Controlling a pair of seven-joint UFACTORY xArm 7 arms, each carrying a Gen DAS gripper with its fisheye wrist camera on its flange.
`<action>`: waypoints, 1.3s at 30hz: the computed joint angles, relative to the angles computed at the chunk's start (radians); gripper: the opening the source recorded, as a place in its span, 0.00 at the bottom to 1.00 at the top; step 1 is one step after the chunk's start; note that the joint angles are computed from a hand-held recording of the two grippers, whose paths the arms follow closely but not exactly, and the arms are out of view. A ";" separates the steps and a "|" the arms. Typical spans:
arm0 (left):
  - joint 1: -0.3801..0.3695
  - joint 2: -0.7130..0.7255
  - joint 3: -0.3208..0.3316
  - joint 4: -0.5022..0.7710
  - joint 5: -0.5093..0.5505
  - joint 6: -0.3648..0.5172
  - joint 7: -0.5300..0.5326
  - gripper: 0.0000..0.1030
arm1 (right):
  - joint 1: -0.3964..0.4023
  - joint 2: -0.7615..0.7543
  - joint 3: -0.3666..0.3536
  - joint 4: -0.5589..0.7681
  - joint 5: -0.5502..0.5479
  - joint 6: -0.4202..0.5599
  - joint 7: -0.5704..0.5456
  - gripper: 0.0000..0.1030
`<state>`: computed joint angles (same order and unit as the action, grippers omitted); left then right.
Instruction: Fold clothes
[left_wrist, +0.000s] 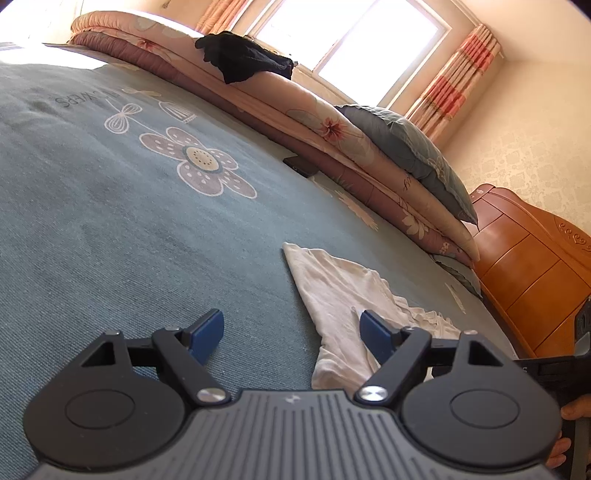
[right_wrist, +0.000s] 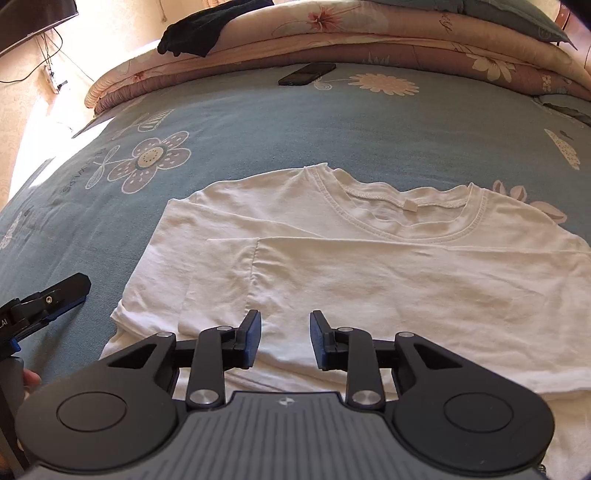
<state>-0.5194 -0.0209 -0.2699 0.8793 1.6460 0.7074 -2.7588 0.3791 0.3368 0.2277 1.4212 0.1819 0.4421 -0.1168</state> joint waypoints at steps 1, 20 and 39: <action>0.000 0.000 0.001 0.001 0.002 -0.002 -0.001 0.78 | 0.004 0.009 -0.010 0.011 -0.010 0.005 0.015 0.33; -0.038 0.051 -0.014 0.090 -0.146 0.057 0.310 0.88 | -0.067 -0.329 -0.081 -0.142 -0.085 0.031 0.045 0.70; -0.375 0.384 -0.031 0.635 -0.648 0.203 1.107 0.92 | -0.045 -0.947 -0.249 -1.094 0.127 -0.306 -0.206 0.95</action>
